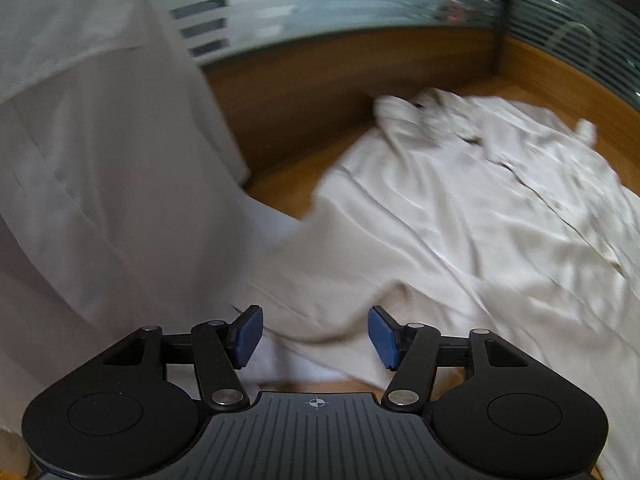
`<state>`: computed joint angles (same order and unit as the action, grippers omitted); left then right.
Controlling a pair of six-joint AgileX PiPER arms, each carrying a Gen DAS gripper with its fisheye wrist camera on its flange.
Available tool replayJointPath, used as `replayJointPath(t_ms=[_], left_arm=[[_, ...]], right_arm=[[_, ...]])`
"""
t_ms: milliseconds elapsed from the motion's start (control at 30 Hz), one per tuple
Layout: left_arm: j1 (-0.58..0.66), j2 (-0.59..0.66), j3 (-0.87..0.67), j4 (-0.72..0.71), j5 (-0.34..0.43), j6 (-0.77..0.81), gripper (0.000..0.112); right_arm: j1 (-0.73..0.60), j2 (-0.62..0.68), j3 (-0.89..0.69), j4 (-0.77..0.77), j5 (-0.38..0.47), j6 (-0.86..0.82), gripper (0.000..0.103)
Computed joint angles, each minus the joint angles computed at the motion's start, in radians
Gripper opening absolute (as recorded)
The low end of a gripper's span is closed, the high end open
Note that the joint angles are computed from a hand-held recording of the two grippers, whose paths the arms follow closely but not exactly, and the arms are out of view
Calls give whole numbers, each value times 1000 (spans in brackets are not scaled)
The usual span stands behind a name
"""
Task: Fold clothes
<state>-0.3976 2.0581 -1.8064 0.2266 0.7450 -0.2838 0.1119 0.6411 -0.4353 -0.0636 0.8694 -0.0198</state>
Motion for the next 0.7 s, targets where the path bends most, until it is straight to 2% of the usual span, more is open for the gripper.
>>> replayJointPath(t_ms=[133,200,233,333,367,400,433,467,700], left_arm=[[5,90,-111,77,45,-63,62],[5,130,-156,96,70,-71,62],[4,144,-167,104,74,-69,62],[-7,162,-166,139,58,-60,60],[-11,161,-158,151,51,-57,46],[-13,159,-154,158,46,-57,27],[-12,156,-154,157,47,-61,17],[-10,152,-155,157,47,-65,3],[-11,115,-172,126,41,-77,3]], right_arm=[[112,55,-4,-120,-9,113,45],[121,77,-6,-145,-11,140,44],[118,82,-7,-150,-13,148,40],[60,86,-17,-118,-15,102,20],[41,88,-23,-106,-12,85,14],[11,88,-31,-85,-10,53,13],[-20,86,-41,-63,-4,22,13],[-52,86,-53,-39,3,-12,12],[-385,95,-143,206,85,-426,12]])
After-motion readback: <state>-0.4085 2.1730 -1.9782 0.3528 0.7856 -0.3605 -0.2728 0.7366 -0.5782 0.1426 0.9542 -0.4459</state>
